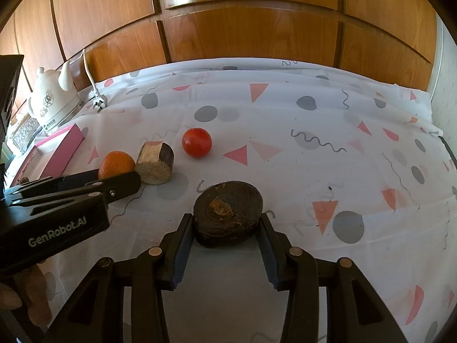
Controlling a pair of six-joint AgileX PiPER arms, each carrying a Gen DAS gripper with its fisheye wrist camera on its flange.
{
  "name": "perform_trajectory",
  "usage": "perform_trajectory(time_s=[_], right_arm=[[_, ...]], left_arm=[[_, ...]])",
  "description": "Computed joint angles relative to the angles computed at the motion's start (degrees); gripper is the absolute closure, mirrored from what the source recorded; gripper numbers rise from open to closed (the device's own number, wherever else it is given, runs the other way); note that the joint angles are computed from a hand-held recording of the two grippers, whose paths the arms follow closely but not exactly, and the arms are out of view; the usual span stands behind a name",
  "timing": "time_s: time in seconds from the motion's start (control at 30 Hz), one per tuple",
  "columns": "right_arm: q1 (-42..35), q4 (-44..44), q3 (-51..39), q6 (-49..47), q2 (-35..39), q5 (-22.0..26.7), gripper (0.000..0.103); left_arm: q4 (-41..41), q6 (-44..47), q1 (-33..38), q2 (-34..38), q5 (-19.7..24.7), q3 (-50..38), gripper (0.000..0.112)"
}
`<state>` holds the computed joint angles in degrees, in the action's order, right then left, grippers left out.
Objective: Organize fruits
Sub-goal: 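Grasp the orange with the left tool while the right tool holds the dark fruit, then carry the orange toward the tray with the left tool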
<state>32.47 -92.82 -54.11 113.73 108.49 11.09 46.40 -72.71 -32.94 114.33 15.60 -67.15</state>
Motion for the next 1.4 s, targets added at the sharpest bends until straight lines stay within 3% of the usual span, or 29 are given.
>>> perform_trajectory(time_s=[0.07,0.13,0.3,0.4,0.53,0.67,1.4], right_arm=[[0.09,2.58,-0.26,-2.70,0.11,0.19,0.058],[0.87,9.55,-1.23,-9.69,0.28,1.72,0.059],[1.12,14.41,-2.45,-14.11,0.70,2.66,0.059],[1.01,16.91,-3.09,-17.02,1.11,2.63,0.059],[0.45,13.89,-2.44,-14.00,0.91,1.45,0.058],[0.37,12.61,-2.26,-12.68,0.92,1.35,0.058],[1.07,8.62,-1.84,-8.41,0.98,2.34,0.058]], left_arm=[[1.93,-1.98,0.26,-0.05,-1.52,0.51,0.072],[3.49,-3.57,0.27,-0.23,-1.81,0.90,0.072],[7.15,-8.08,-0.17,-1.72,-1.68,3.03,0.073],[15.68,-18.49,-2.04,-3.83,0.07,6.27,0.073],[27.33,-31.64,-4.41,-4.48,2.25,9.32,0.073],[28.69,-33.52,-3.53,-3.92,0.66,9.43,0.072],[32.19,-36.15,-4.81,-2.55,3.19,8.87,0.073]])
